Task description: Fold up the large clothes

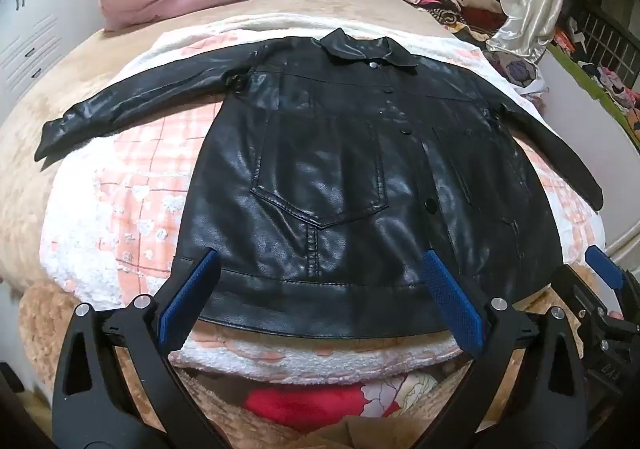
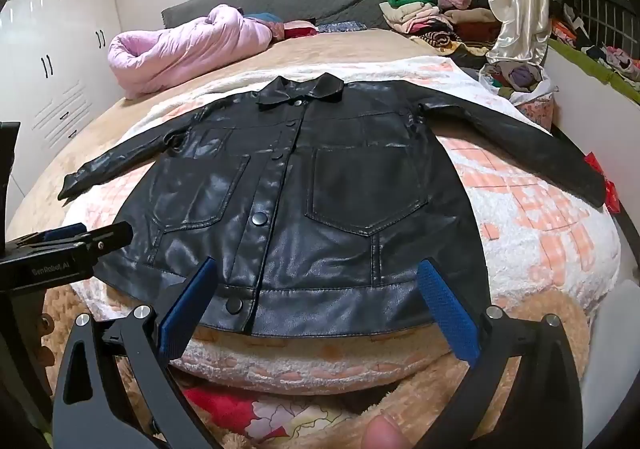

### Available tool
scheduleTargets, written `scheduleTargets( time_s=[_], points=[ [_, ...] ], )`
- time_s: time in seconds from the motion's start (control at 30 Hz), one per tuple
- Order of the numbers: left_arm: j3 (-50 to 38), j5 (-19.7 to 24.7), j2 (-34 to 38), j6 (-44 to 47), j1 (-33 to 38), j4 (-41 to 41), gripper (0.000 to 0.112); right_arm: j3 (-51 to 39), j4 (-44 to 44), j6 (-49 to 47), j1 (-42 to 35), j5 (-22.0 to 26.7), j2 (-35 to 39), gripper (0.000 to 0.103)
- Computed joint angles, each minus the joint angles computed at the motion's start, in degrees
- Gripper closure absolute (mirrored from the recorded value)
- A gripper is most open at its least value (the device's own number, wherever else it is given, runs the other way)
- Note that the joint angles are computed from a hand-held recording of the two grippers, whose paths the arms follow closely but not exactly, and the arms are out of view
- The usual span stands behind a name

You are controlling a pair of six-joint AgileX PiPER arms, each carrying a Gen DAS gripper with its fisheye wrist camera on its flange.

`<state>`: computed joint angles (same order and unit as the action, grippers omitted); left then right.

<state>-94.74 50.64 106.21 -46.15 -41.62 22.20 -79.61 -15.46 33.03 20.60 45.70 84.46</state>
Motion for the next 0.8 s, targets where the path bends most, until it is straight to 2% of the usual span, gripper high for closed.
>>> scheduleTargets(
  time_s=[0.8],
  points=[
    [-0.4, 0.5, -0.3, 1.0, -0.1, -0.2, 0.018, -0.1, -1.8, 0.9, 0.8, -0.5, -0.5, 0.004]
  ],
)
